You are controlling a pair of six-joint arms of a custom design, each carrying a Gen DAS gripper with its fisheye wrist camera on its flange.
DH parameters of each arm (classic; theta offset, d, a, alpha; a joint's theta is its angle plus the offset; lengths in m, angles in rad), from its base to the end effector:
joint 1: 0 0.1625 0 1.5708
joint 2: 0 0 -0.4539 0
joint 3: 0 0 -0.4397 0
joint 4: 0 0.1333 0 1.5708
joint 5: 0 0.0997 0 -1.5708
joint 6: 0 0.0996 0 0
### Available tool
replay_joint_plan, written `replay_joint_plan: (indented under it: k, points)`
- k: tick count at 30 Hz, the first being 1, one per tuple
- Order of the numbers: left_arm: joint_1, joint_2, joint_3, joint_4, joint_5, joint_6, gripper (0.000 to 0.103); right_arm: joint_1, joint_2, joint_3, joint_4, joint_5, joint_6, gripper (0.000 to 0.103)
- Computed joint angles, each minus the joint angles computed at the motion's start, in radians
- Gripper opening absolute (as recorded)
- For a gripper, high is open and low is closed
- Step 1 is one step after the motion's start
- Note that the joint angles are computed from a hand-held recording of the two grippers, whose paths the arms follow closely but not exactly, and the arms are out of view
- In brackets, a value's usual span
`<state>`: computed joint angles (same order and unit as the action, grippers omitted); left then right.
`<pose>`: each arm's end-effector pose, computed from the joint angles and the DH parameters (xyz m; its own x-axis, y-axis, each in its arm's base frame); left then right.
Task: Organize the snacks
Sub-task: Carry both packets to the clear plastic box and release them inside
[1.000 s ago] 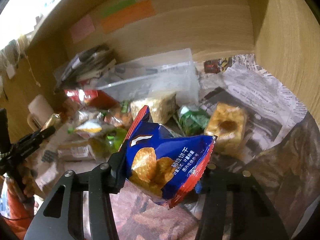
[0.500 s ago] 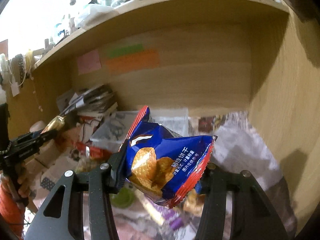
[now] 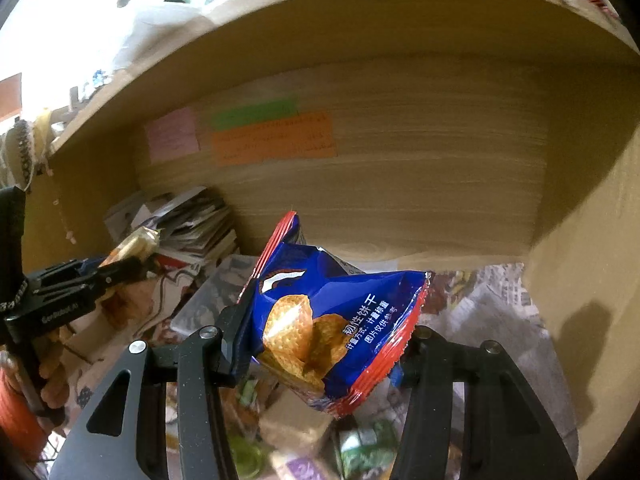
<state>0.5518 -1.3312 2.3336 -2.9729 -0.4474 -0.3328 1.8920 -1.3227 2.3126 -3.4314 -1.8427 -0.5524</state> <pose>-0.2688 -0.4275 0.2320 -0.7530 0.0166 -0.6578 0.5697 0.5167 -0.6391 0.2559 -0.4316 0.2494 -0.7265 -0.4138 0.5486 -0.6868 0.4631 -0.5602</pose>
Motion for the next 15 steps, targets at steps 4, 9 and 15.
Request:
replay_joint_plan:
  k: [4, 9, 15]
  points:
    - [0.043, 0.057, -0.051, -0.02, -0.024, 0.041, 0.035, -0.007, 0.033, -0.042, 0.035, -0.006, 0.007, 0.047]
    - [0.099, 0.11, -0.11, 0.028, -0.049, 0.055, 0.035, -0.019, 0.084, -0.095, 0.091, -0.022, 0.016, 0.047]
    - [0.146, 0.134, -0.143, 0.076, -0.075, 0.078, 0.035, -0.034, 0.15, -0.155, 0.16, -0.063, 0.019, 0.047]
